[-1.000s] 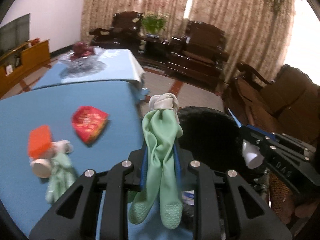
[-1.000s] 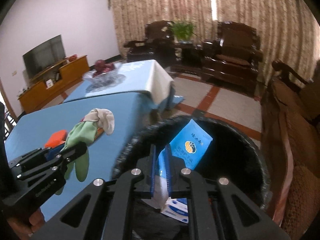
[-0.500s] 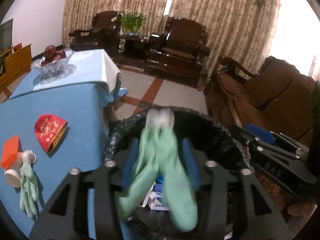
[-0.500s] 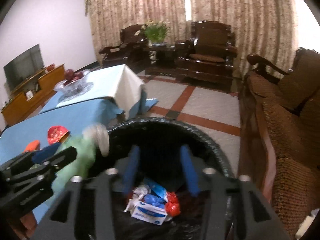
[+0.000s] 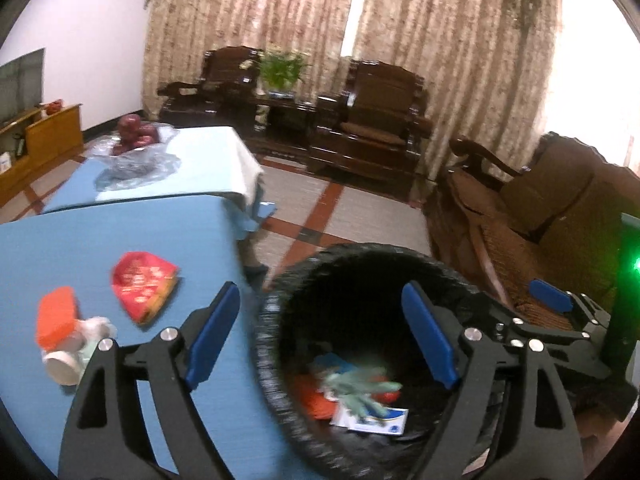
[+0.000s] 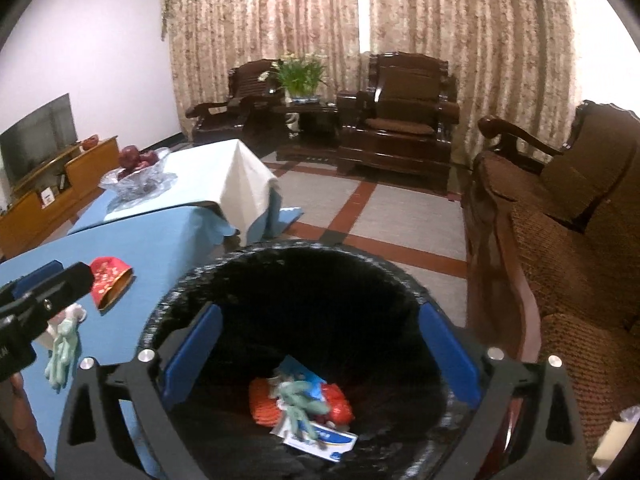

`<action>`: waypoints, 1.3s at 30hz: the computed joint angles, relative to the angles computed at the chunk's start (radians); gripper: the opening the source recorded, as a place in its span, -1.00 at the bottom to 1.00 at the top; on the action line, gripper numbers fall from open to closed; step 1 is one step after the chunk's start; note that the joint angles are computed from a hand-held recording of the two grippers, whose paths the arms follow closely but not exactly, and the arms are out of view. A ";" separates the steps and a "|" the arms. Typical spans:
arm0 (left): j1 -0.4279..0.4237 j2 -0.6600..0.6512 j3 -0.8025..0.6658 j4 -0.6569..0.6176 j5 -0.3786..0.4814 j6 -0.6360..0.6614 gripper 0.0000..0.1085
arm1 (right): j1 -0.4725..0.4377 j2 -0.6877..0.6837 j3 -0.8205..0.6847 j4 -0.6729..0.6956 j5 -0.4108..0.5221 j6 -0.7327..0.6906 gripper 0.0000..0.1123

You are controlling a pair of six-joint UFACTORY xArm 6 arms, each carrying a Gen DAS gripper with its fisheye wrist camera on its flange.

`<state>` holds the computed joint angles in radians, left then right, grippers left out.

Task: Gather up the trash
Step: 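Open the left tool over the bin to drop the green glove, then move both tools back over the table toward the red pouch and orange mesh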

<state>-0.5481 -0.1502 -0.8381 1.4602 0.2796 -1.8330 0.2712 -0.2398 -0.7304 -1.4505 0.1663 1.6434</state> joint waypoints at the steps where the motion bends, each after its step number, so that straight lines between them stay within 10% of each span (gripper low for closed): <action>1: 0.004 -0.020 0.019 -0.004 0.012 0.002 0.50 | 0.009 0.005 -0.005 -0.004 -0.002 0.004 0.73; 13: 0.167 -0.415 0.381 -0.152 0.193 0.164 0.50 | 0.245 0.202 -0.207 -0.111 -0.011 0.107 0.73; 24: 0.375 -0.641 0.585 -0.255 0.189 0.316 0.50 | 0.395 0.454 -0.450 -0.176 -0.042 0.161 0.73; 39: 0.561 -0.511 0.574 -0.112 0.030 0.205 0.50 | 0.422 0.705 -0.716 -0.046 -0.014 0.001 0.68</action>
<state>0.0128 -0.6610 -0.2641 1.3485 0.3099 -1.6281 0.6928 0.4655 -1.4459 -1.4960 0.1522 1.6443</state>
